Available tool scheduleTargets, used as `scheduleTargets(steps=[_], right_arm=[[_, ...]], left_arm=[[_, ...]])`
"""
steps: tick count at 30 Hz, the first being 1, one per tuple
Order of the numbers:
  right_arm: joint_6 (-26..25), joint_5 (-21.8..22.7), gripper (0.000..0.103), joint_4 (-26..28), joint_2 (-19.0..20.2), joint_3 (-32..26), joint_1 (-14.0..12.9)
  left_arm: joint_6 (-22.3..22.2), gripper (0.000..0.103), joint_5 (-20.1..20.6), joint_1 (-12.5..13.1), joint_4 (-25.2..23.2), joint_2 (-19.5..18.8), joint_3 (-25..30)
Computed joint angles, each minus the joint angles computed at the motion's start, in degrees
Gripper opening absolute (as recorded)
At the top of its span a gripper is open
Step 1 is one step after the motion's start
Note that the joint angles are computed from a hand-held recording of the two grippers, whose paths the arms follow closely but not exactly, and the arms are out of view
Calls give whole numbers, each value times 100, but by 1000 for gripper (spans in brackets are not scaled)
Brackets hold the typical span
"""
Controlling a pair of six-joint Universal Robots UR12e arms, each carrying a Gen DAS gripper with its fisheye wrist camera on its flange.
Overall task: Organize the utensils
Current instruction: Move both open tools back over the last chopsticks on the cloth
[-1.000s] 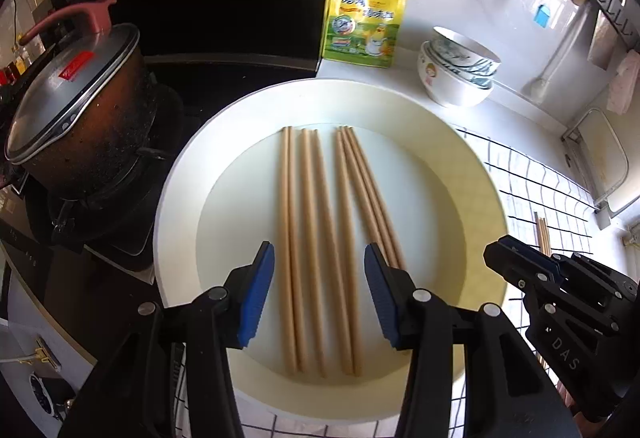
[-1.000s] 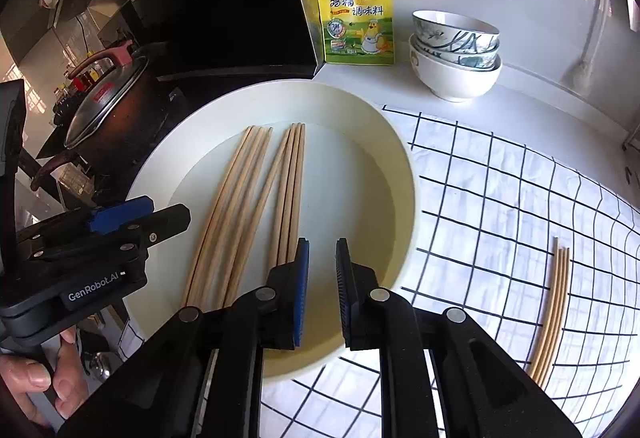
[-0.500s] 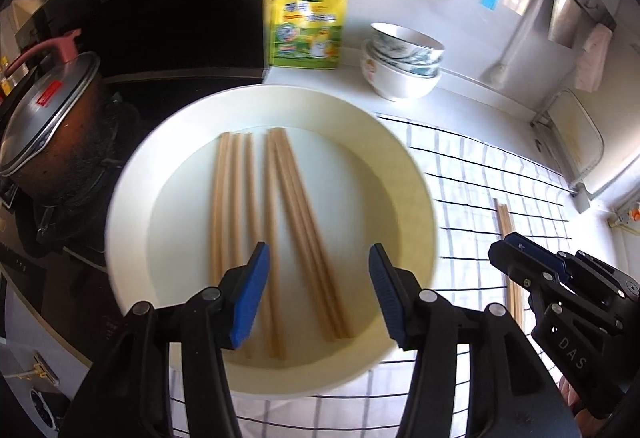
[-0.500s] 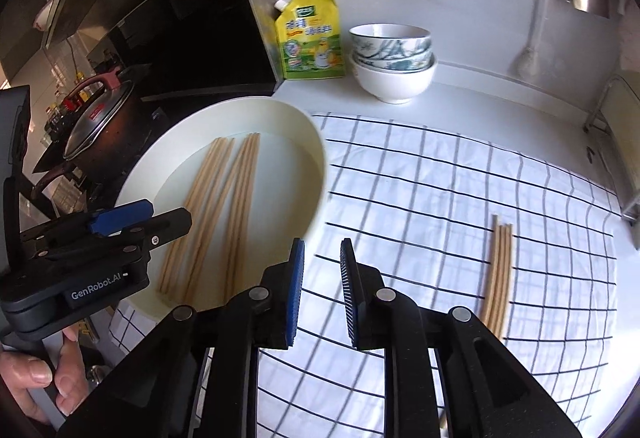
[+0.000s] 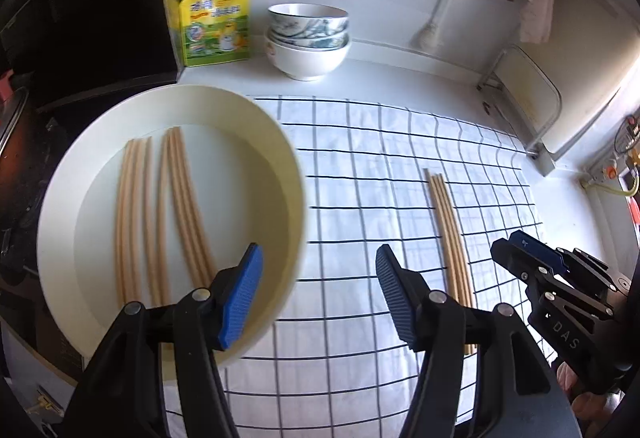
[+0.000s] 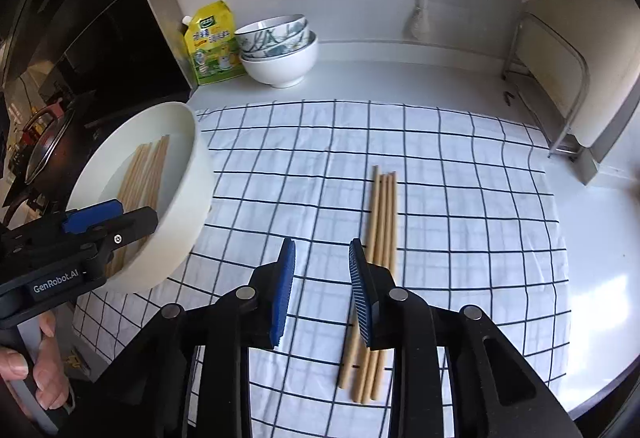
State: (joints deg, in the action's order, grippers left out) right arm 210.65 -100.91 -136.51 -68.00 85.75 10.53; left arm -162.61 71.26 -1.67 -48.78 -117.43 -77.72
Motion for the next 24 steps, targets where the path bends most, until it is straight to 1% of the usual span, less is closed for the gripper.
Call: scheduleTargets(steps=[5,7,11,15,23,24], right_arm=[[280,-96,28,65,-176,283,-90],[359,-143,31,46,-236,387,-111],[473,-180,33,14,-344,587,-156],[541,-171,35,-18,-408,739,-197],[546,-70,36,-73,-449,918,-282],[541,-57,38,-104,-448,941,-292]], left_arm=[[143,63,-58,-118,-111,-12,-16],[210,63,-83,-155,-221,-19,-16],[320,64,-29,-248,-297,-29,-31],[376,67,10,-318,-348,-48,-31],[417,68,166,-450,-469,-134,8],[428,68,200,-466,-478,-143,10]])
